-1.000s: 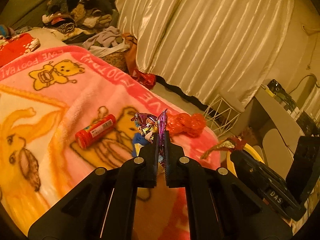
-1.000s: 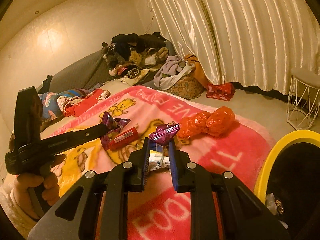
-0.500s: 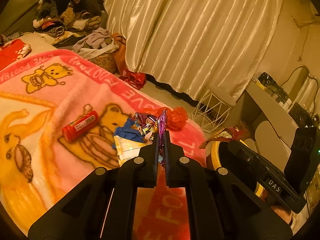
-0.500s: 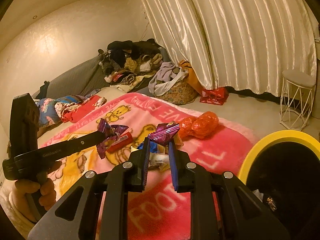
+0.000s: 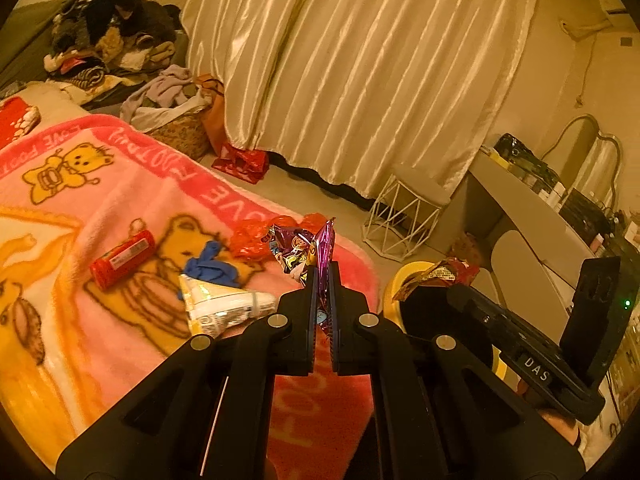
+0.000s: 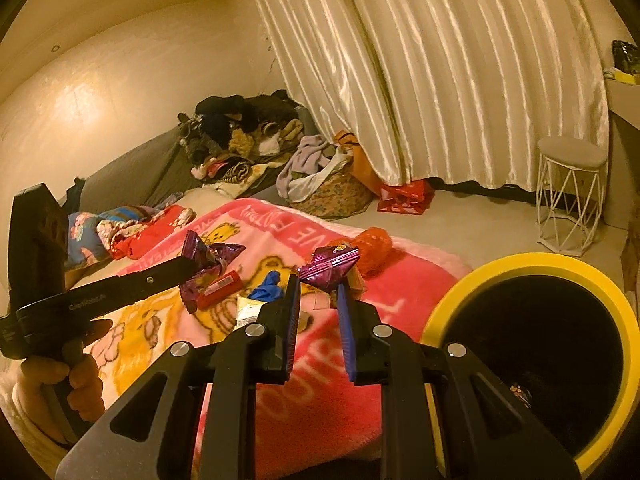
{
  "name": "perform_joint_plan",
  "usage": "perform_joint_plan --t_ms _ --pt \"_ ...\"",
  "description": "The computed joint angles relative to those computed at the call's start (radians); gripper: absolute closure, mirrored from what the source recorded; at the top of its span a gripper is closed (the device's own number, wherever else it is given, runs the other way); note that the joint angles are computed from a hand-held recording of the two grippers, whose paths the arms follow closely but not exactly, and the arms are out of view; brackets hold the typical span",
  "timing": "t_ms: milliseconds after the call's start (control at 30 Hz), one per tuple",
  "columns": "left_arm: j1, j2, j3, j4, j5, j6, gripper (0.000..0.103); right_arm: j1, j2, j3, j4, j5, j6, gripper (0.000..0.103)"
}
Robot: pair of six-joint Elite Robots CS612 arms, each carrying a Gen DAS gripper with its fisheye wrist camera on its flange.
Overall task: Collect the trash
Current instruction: 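Carry both wrappers over the yellow-rimmed bin with both tools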
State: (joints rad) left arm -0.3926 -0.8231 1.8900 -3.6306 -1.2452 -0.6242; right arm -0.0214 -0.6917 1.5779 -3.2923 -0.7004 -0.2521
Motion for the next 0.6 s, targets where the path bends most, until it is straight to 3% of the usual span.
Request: perform_joint_plan --t_ms 600 --pt "-0.042 0.013 -0.049 0.029 -0.026 0.063 0.101 -0.047 0.004 0.012 -0.100 -0.024 0.121 0.085"
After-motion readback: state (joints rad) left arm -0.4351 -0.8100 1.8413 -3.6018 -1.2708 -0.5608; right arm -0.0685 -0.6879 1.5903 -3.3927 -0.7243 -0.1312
